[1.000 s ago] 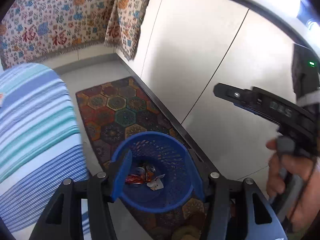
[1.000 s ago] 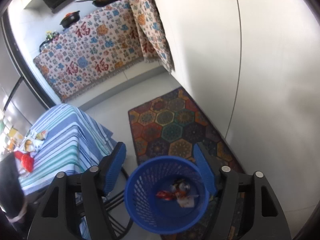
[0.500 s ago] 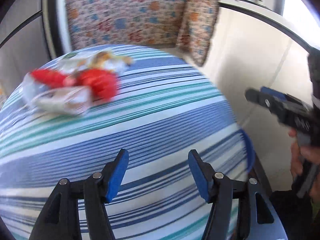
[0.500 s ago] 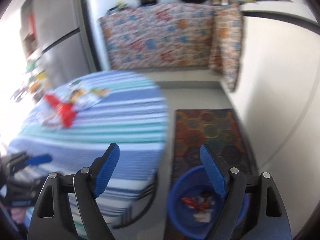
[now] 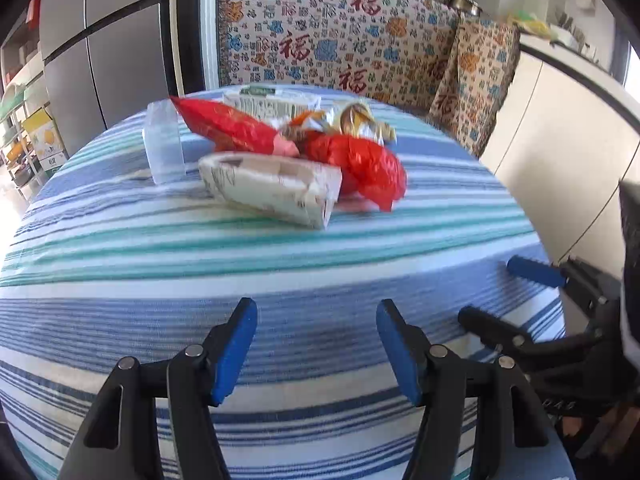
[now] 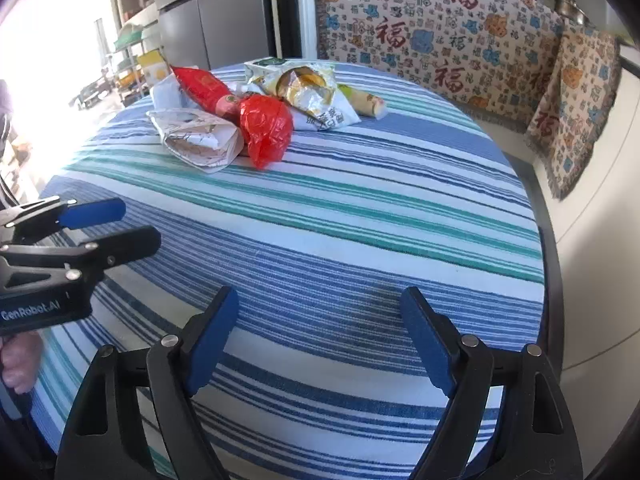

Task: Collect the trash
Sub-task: 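Return the left tool to the table and grasp the floral paper box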

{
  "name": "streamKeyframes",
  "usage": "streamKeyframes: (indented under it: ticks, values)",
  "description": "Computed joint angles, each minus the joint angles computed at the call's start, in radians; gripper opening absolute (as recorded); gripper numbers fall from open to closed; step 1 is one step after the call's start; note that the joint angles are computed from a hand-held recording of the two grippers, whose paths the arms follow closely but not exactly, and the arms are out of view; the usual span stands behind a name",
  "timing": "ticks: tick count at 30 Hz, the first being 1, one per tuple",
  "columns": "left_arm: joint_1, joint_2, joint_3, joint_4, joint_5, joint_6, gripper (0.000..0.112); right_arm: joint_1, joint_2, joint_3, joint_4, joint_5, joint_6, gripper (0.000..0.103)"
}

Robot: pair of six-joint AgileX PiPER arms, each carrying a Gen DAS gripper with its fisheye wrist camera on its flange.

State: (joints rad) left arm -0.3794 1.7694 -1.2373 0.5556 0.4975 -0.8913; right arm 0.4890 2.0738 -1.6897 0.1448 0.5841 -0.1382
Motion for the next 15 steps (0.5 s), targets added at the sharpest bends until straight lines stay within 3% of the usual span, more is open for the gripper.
streamKeyframes:
  ticks: [8,10,12,15]
  values:
    - [0.027,0.152,-0.256,-0.008,0.114,-0.017,0.063,-0.001,-0.002,-0.001,0.01,0.004,-0.019,0.086]
    - [0.064,0.146,-0.241,-0.046,0.106,-0.029,0.064,0.0,-0.005,0.005,0.012,0.0,-0.022,0.086]
    - [0.123,0.1,-0.166,-0.115,0.05,-0.009,0.064,0.001,-0.003,0.004,0.015,0.0,-0.027,0.086]
    - [0.181,0.027,-0.048,-0.094,0.025,-0.025,0.064,0.0,-0.007,0.011,0.022,-0.003,-0.04,0.087]
